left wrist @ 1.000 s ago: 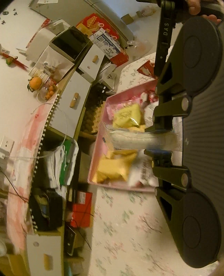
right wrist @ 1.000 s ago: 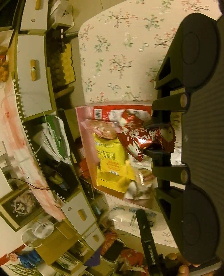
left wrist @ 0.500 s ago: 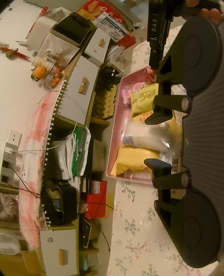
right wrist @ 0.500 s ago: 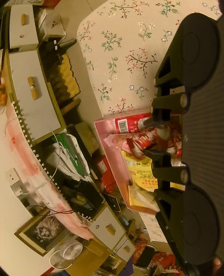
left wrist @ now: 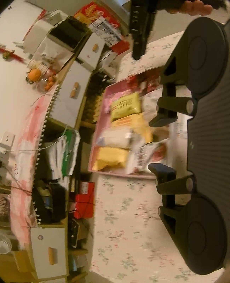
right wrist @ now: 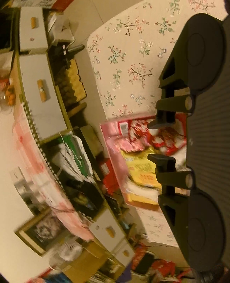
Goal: Organize snacks
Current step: 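Drop the clear packet and red snack bag into the box, both grippers, then grasp the white printed packet with the left gripper while the right reaches the red sauce packet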
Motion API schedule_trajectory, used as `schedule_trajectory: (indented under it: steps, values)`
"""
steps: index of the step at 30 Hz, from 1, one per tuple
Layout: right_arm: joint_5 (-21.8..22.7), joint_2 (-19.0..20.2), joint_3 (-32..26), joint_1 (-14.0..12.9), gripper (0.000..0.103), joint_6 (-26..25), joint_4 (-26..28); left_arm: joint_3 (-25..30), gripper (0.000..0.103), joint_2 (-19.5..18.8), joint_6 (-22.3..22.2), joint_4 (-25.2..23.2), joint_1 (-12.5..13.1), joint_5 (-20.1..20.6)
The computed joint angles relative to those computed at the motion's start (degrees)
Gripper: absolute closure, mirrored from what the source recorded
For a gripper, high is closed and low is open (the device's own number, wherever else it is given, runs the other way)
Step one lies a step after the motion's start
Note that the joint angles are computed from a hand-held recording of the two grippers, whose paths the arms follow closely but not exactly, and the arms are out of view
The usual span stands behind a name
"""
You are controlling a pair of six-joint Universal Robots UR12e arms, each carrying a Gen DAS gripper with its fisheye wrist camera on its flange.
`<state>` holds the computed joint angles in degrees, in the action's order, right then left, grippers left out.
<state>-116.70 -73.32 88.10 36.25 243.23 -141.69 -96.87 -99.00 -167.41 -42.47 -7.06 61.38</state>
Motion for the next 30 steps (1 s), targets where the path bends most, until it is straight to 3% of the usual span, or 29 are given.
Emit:
schedule_trajectory:
  steps: [11, 15, 18, 21, 26, 30]
  values:
    - [2.0, 0.29, -1.55, 3.13, 0.049, -8.57, 2.86, -2.97, 0.044, 3.31, 7.3, -7.6, -0.48, 0.88]
    - [4.42, 0.5, -1.75, 3.24, 0.049, -11.7, 5.49, -3.41, 0.041, 3.8, 10.91, -11.28, -0.78, 1.54]
    - [8.59, 0.09, -0.67, 2.94, 0.047, -14.64, 4.32, -3.62, 0.04, 3.87, 12.42, -12.71, -0.8, 1.91]
    - [10.04, 0.7, -1.27, 3.56, 0.035, -24.67, 5.78, -3.25, 0.039, 3.42, 9.09, -13.47, -0.41, 1.76]
    - [14.58, 2.63, -3.14, 4.76, 0.029, -38.75, 10.04, -3.2, 0.036, 3.17, 5.49, -12.86, 0.21, 1.63]
    - [12.34, 4.52, -4.22, 6.27, 0.019, -46.87, 11.62, -3.41, 0.029, 3.12, 4.57, -12.81, 0.08, 1.95]
